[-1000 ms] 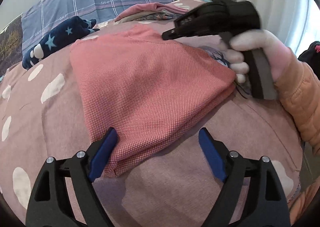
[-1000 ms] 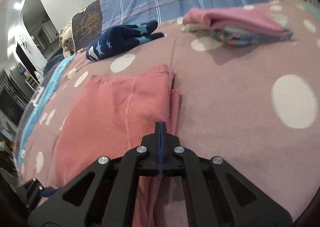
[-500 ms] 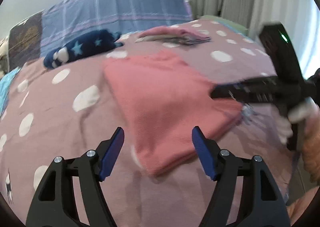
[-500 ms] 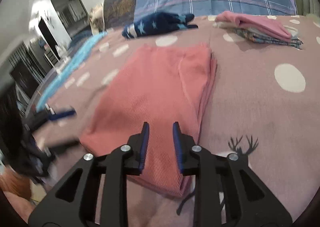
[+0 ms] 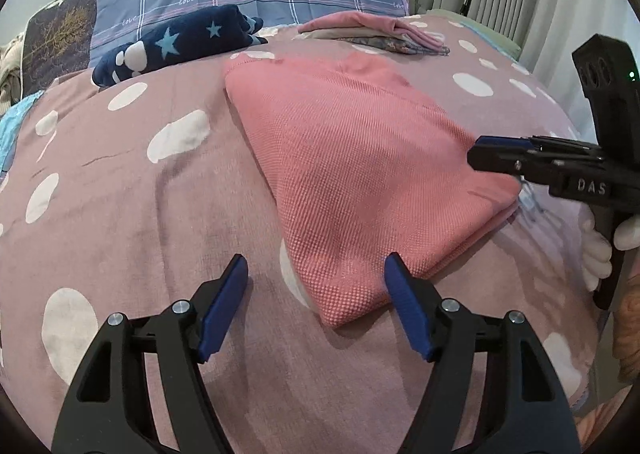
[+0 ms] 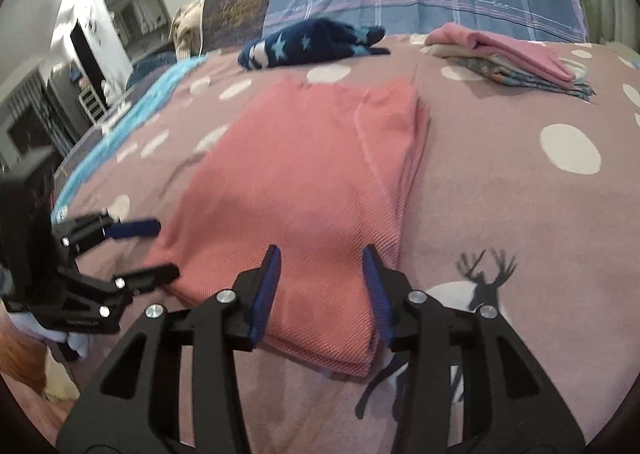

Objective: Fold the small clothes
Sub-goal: 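Pinch the folded shirt's edge with the right tool and lift it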

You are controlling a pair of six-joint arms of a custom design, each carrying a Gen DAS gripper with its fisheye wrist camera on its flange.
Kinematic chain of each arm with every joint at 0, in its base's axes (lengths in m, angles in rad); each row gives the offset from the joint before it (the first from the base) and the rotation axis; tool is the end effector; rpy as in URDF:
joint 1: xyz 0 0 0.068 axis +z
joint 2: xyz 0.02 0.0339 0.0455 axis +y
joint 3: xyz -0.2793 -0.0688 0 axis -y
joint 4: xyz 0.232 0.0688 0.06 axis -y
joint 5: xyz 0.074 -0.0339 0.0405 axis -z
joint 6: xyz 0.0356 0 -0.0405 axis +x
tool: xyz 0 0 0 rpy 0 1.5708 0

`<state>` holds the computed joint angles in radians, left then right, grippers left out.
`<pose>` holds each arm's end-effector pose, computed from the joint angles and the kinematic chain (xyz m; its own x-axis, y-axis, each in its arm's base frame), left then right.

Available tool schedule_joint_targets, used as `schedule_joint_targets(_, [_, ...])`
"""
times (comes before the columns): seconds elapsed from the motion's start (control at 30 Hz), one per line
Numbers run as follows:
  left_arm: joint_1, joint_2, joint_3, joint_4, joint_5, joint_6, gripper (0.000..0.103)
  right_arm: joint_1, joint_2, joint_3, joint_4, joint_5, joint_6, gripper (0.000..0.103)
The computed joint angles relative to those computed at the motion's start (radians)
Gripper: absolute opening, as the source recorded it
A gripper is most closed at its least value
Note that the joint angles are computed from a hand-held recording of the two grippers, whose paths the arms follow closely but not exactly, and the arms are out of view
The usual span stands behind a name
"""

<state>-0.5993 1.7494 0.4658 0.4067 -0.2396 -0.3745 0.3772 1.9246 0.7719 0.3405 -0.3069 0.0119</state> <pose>0.2214 -0.1410 0.0994 -0.7454 0.0788 -0.6619 0.1611 0.9848 -0.0642 0.3122 0.1352 0.1095 -0.6812 -0.2577 -0.6852 -0.5362 0.8128 0.2274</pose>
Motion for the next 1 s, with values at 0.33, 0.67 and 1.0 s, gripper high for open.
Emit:
schedule_joint_targets(0.33, [0.102, -0.039, 0.018, 0.038, 0.095, 0.027, 0.077, -0.097, 0.036, 0.063, -0.059, -0.058, 0.075, 0.048])
schedule_joint_targets(0.67, [0.226, 0.104, 0.078, 0.091, 0.382, -0.007, 0.078, -0.151, 0.177, 0.246, -0.229, -0.257, 0.095, 0.057])
schedule_joint_targets(1.0, [0.263, 0.183, 0.215, 0.009, 0.424, 0.022, 0.080, -0.162, 0.261, 0.383, -0.303, -0.326, 0.100, 0.057])
